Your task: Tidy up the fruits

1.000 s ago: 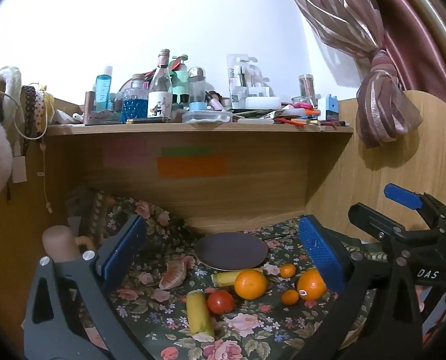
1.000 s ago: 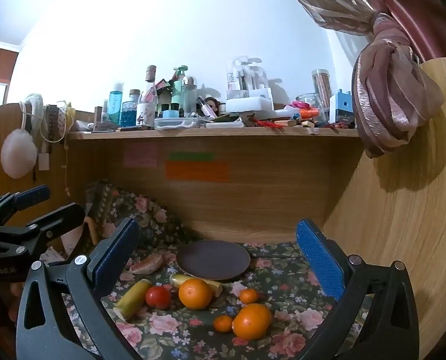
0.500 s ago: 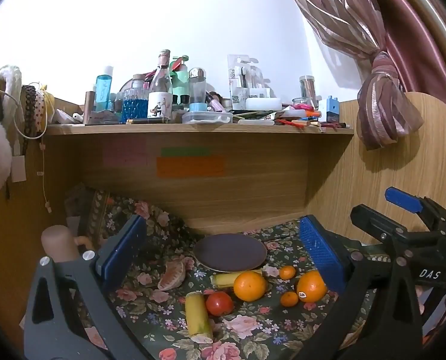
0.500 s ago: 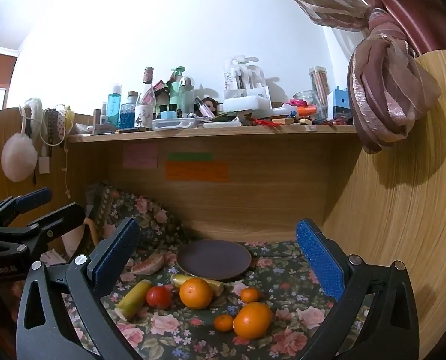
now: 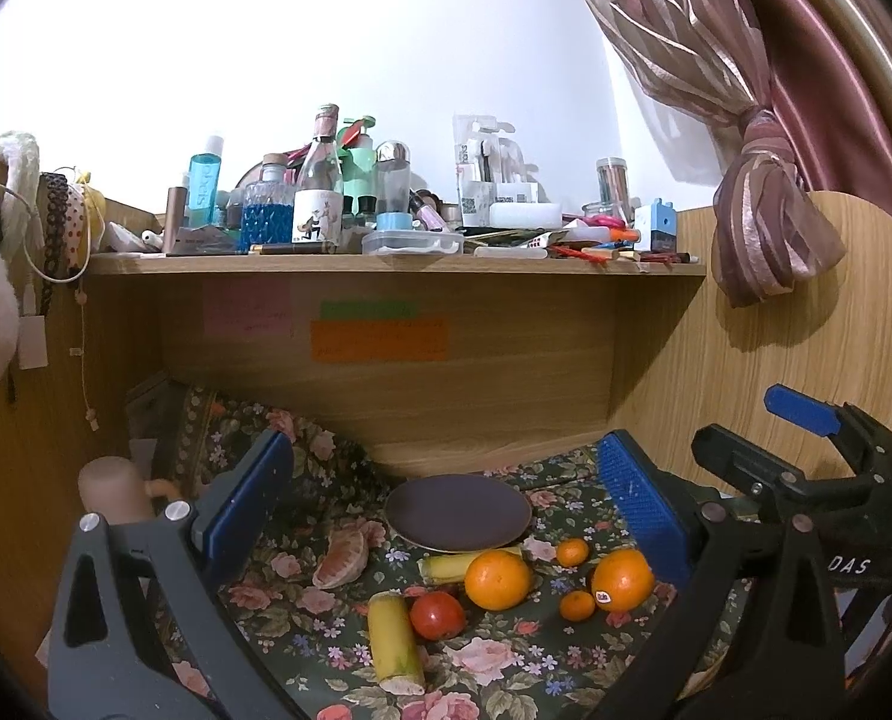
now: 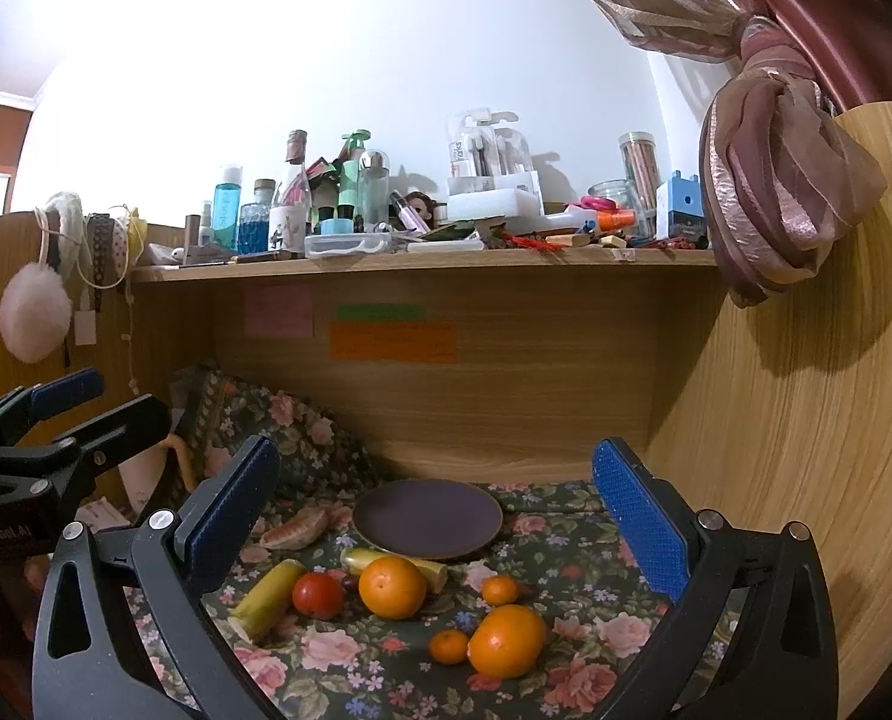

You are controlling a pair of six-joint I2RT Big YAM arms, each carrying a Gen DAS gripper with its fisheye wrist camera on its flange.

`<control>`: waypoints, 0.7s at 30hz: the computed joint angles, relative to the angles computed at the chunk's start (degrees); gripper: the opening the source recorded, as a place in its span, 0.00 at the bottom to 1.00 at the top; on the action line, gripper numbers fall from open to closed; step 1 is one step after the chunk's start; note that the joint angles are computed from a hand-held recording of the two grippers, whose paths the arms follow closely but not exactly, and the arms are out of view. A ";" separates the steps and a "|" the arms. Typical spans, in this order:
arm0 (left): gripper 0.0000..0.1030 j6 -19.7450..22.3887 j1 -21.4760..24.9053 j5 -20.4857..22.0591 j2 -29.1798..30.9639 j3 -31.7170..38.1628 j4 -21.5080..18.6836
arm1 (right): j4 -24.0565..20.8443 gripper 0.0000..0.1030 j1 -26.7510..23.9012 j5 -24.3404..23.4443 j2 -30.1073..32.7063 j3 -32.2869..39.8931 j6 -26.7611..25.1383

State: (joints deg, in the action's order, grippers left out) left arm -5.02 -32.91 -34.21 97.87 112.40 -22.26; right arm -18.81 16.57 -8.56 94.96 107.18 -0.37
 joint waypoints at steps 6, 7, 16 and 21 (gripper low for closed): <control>1.00 0.31 -0.01 -0.08 0.10 0.07 0.43 | 0.08 1.00 0.08 0.03 0.09 0.05 0.01; 1.00 0.29 -0.03 -0.08 0.15 0.17 0.39 | 0.11 1.00 0.11 0.03 0.10 0.06 0.03; 1.00 0.00 -0.03 0.11 0.18 0.08 0.33 | 0.92 1.00 0.33 0.20 -0.07 -0.33 0.41; 1.00 -0.07 -0.07 -0.06 0.19 0.08 0.35 | 0.89 1.00 0.39 0.08 -0.08 -0.33 0.50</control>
